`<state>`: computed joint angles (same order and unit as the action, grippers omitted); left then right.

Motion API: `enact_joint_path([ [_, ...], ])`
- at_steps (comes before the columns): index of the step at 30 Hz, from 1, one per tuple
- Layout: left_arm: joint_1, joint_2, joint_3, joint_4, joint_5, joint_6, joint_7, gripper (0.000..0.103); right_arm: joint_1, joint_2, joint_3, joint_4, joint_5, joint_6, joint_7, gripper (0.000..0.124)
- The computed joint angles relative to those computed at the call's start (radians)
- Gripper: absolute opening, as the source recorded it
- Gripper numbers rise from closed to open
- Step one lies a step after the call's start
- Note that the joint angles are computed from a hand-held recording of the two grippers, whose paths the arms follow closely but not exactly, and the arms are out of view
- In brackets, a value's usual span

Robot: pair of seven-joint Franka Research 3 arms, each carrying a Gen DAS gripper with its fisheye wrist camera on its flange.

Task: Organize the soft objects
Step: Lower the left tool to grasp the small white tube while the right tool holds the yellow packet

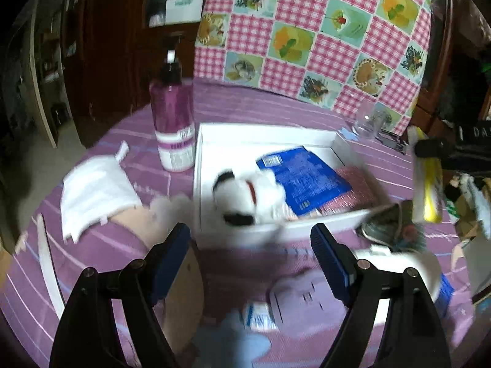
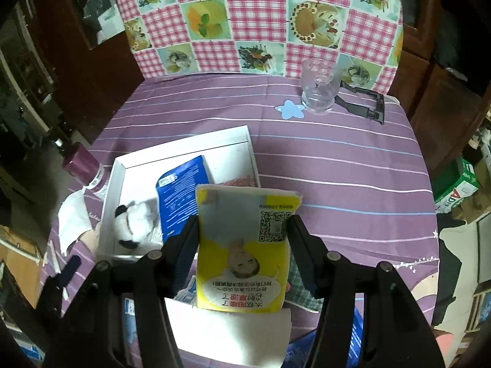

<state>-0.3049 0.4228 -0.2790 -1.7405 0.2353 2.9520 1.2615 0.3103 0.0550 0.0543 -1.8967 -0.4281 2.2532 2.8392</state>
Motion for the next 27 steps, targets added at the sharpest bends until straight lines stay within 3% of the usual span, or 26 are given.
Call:
enact_joint_path([
  [1, 0.053, -0.009, -0.061, -0.024, -0.050, 0.000, 0.047, 0.081, 0.000, -0.005, 0.001, -0.005, 0.003, 0.011, -0.004, 0.059],
  [3, 0.096, -0.026, -0.109, -0.060, -0.104, 0.001, 0.097, 0.081, -0.001, -0.014, 0.003, -0.013, 0.011, 0.032, -0.015, 0.060],
  [6, 0.068, -0.060, -0.073, -0.110, -0.097, 0.015, 0.088, 0.074, -0.001, -0.025, 0.007, -0.022, 0.013, 0.052, -0.023, 0.060],
  [8, 0.053, -0.073, -0.054, -0.130, -0.083, 0.011, 0.083, 0.063, -0.002, -0.034, 0.011, -0.028, 0.012, 0.061, -0.022, 0.060],
  [12, 0.096, -0.072, -0.101, -0.153, -0.144, 0.003, 0.142, 0.054, -0.005, -0.046, 0.016, -0.037, 0.006, 0.072, -0.019, 0.060],
  [14, 0.101, -0.064, -0.104, -0.151, -0.161, -0.003, 0.154, 0.037, -0.007, -0.050, 0.018, -0.040, 0.005, 0.073, -0.019, 0.060],
  [17, 0.135, -0.050, -0.144, -0.157, -0.215, -0.019, 0.208, 0.023, -0.009, -0.050, 0.021, -0.039, 0.007, 0.074, -0.020, 0.060],
  [24, 0.197, -0.025, -0.221, -0.173, -0.332, -0.026, 0.335, 0.023, -0.009, -0.045, 0.023, -0.032, 0.016, 0.060, -0.024, 0.060],
  [27, 0.162, -0.026, -0.190, -0.173, -0.320, -0.016, 0.330, 0.015, -0.010, -0.039, 0.020, -0.029, 0.020, 0.057, -0.030, 0.060],
])
